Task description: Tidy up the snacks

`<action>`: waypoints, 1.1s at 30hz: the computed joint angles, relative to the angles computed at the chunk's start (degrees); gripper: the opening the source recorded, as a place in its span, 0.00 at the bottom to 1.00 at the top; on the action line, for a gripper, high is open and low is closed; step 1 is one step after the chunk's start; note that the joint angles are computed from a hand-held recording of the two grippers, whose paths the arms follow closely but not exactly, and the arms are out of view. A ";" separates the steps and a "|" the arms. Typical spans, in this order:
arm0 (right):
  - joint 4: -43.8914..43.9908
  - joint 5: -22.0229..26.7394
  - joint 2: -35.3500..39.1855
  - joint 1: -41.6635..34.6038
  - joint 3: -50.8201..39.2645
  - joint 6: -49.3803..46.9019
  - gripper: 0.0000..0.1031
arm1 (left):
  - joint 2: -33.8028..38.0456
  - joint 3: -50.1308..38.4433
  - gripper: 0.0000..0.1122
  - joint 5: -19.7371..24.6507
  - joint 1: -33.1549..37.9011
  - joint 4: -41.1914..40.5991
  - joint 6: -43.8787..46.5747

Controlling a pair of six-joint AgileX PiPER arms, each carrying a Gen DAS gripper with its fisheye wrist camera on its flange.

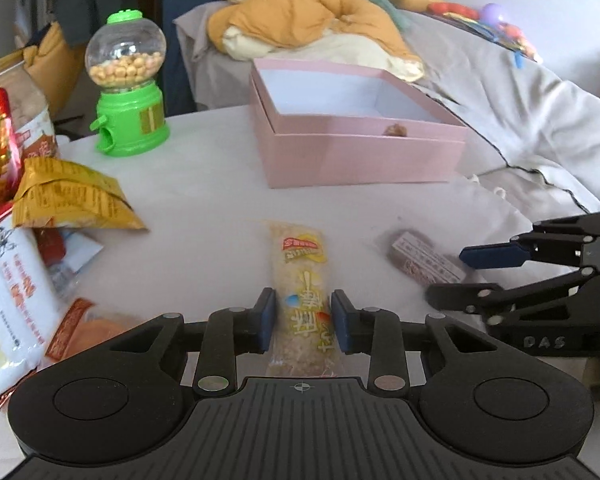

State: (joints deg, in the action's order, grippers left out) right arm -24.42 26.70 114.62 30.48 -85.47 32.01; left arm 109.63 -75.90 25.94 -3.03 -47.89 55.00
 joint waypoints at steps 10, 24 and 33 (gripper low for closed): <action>0.98 0.82 3.57 -0.27 -5.24 -1.02 0.39 | 4.25 -8.31 0.31 5.83 0.08 7.71 -15.30; 13.67 -9.31 -11.65 -5.53 12.97 -13.84 0.39 | -8.78 2.64 0.29 -4.86 -4.43 -7.70 -2.97; 20.00 -9.86 -11.23 -6.69 10.98 -20.08 0.39 | 15.23 -37.92 0.30 -0.62 -7.32 9.75 -35.21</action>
